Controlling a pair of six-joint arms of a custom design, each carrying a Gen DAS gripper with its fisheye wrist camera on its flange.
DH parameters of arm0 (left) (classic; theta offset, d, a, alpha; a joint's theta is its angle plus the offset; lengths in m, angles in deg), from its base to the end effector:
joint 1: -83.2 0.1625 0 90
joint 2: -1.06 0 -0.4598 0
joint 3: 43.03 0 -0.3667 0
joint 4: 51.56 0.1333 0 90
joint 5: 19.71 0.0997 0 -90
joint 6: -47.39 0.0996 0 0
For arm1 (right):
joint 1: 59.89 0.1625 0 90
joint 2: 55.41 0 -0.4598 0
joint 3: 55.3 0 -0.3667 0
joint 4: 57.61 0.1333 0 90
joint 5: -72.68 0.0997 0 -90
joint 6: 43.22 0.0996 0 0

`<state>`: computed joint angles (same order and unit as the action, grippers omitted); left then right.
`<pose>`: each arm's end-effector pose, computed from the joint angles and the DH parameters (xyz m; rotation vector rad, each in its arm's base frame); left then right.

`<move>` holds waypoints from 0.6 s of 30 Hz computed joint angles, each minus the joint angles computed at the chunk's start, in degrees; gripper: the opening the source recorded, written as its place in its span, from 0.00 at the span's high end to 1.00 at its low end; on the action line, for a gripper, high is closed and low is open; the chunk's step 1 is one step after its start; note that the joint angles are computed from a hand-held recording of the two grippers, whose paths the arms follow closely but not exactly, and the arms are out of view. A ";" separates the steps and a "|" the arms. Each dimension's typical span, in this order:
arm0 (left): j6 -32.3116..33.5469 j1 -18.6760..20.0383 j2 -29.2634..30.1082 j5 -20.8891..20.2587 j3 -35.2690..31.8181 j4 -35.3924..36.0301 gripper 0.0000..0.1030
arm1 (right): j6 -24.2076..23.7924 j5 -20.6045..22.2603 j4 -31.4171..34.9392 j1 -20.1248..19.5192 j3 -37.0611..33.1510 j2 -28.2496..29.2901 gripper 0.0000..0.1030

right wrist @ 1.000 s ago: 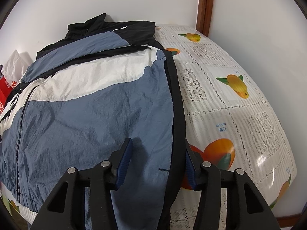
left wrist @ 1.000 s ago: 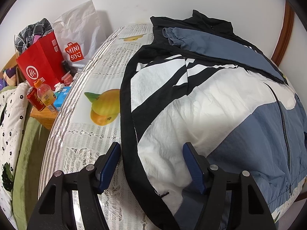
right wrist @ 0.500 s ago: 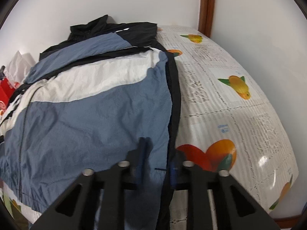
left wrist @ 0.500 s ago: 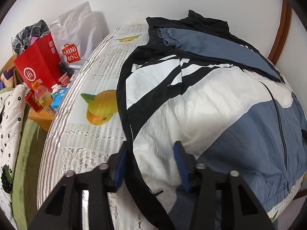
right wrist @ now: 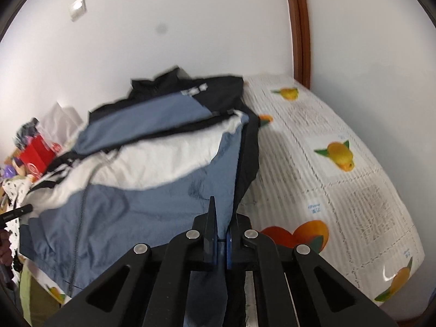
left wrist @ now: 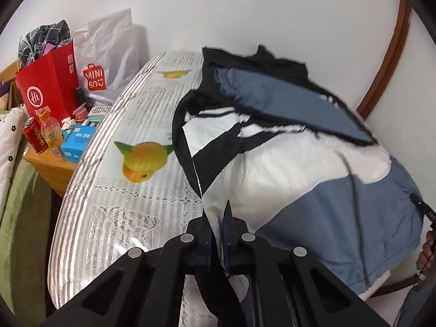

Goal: Fold large clothes
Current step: 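Lift the hem with both tools and fold it over toward the collar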

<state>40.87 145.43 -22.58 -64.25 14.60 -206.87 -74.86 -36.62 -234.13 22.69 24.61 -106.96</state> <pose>-0.2138 -0.8444 0.1340 0.1640 2.3894 -0.9309 0.0038 -0.7478 0.3835 0.2686 -2.2835 1.0697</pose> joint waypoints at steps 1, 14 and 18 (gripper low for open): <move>0.41 -0.21 -0.62 -0.62 1.04 -1.14 0.94 | -0.57 0.87 -0.95 0.15 0.78 -0.64 0.96; 6.27 -2.09 -1.07 -2.70 -3.99 -7.51 0.94 | -1.55 9.49 -2.83 2.45 -1.92 -3.21 0.96; 7.63 -2.05 3.21 -1.77 -13.20 -5.41 0.94 | 0.50 9.63 -0.05 2.96 -8.70 -0.01 0.96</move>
<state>48.49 143.38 -19.37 -66.02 1.40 -212.28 -74.36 -26.98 -234.18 25.65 15.91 -106.97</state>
